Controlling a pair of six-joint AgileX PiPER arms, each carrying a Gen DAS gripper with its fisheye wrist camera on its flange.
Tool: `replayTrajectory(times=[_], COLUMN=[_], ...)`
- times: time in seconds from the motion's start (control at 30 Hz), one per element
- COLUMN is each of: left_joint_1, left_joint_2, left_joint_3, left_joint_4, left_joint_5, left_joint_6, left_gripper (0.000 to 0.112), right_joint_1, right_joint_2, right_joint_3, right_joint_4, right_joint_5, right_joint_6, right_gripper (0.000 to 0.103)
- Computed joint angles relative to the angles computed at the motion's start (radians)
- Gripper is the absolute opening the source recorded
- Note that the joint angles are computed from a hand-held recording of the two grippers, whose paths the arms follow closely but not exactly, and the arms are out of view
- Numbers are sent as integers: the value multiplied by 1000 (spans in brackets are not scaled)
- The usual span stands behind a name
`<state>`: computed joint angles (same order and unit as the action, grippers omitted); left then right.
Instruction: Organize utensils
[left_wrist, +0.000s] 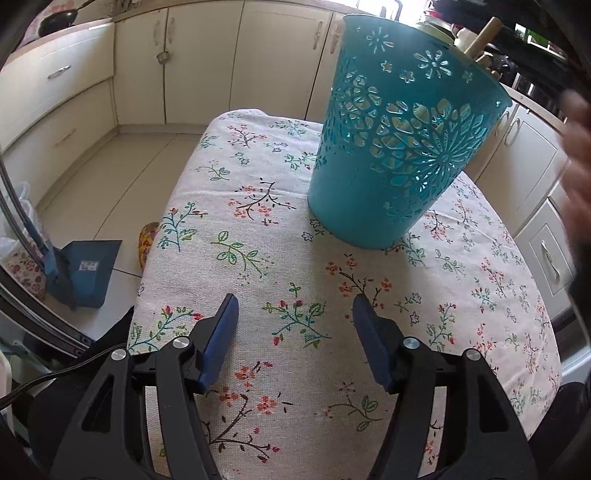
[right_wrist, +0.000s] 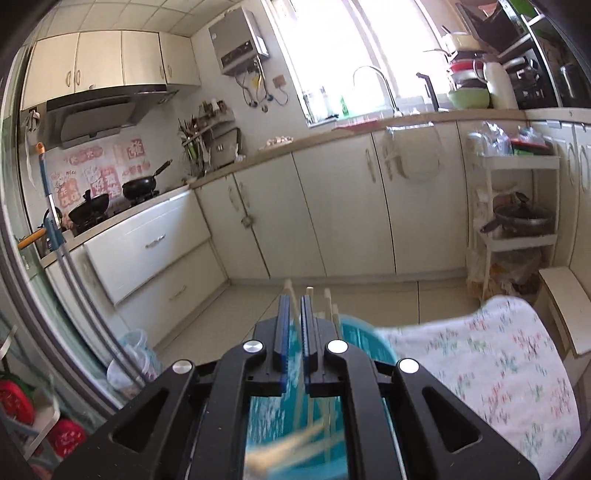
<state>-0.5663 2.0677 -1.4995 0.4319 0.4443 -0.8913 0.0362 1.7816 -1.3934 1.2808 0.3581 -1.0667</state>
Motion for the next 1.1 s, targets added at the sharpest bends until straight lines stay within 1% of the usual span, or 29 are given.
replayTrajectory(times=[0.03, 0.07, 0.13, 0.2, 0.23, 0.27, 0.3, 0.37, 0.43, 0.5, 0.53, 0.57, 0.6, 0.63, 0.67, 0.77, 0.83, 0.9, 1.03, 1.07, 1.1], left_joint_1=[-2, -4, -20, -32, -40, -49, -64, -106, -139, -181, -202, -217, -238, -269, -297, -364, -413, -453, -540, -560, -568], left_joint_2=[1, 2, -2, -29, -59, -89, -118, -188, -258, -324, -350, -371, -396, -426, -451, -511, -560, -593, -652, -666, -674], left_joint_3=[-4, -9, -18, 4, 31, 58, 83, 134, 185, 218, 229, 237, 248, 260, 270, 292, 314, 327, 351, 356, 360], left_joint_4=[14, 25, 76, 90, 93, 111, 144, 220, 258, 283, 294, 301, 313, 334, 352, 385, 403, 417, 450, 457, 461], left_joint_5=[9, 21, 76, 101, 107, 111, 121, 167, 192, 235, 256, 269, 288, 315, 338, 397, 440, 477, 588, 617, 629], left_joint_6=[-14, -24, -70, -93, -109, -132, -165, -242, -295, -332, -345, -353, -365, -386, -404, -440, -462, -479, -524, -536, -540], left_gripper=[64, 66, 67, 69, 70, 72, 73, 79, 81, 82, 83, 83, 84, 85, 86, 88, 89, 90, 92, 92, 93], right_joint_1=[-8, -12, -27, -38, -36, -35, -35, -33, -24, -13, -5, 12, 25, 48, 62, 173, 232, 327, 593, 647, 716], right_joint_2=[-43, -78, -189, -287, -334, -400, -436, -530, -593, -662, -682, -716, -741, -774, -793, -878, -914, -967, -1059, -1069, -1083], right_joint_3=[55, 97, 230, 336, 382, 447, 478, 562, 607, 644, 650, 661, 666, 672, 672, 674, 672, 681, 707, 711, 720], right_joint_4=[5, -4, -34, -123, -204, -299, -361, -516, -673, -808, -856, -924, -969, -1037, -1078, -1316, -1420, -1564, -1877, -1925, -1977], right_joint_5=[7, 7, 16, 17, 11, 2, 2, 14, 20, 51, 60, 74, 85, 98, 109, 164, 202, 254, 420, 457, 504], right_joint_6=[-8, -1, 13, 76, 148, 236, 298, 456, 636, 797, 852, 932, 987, 1070, 1118, 1390, 1515, 1694, 2087, 2152, 2227], right_gripper=[12, 21, 27, 36, 48, 56, 58, 61, 67, 67, 69, 74, 76, 80, 83, 89, 91, 92, 94, 94, 94])
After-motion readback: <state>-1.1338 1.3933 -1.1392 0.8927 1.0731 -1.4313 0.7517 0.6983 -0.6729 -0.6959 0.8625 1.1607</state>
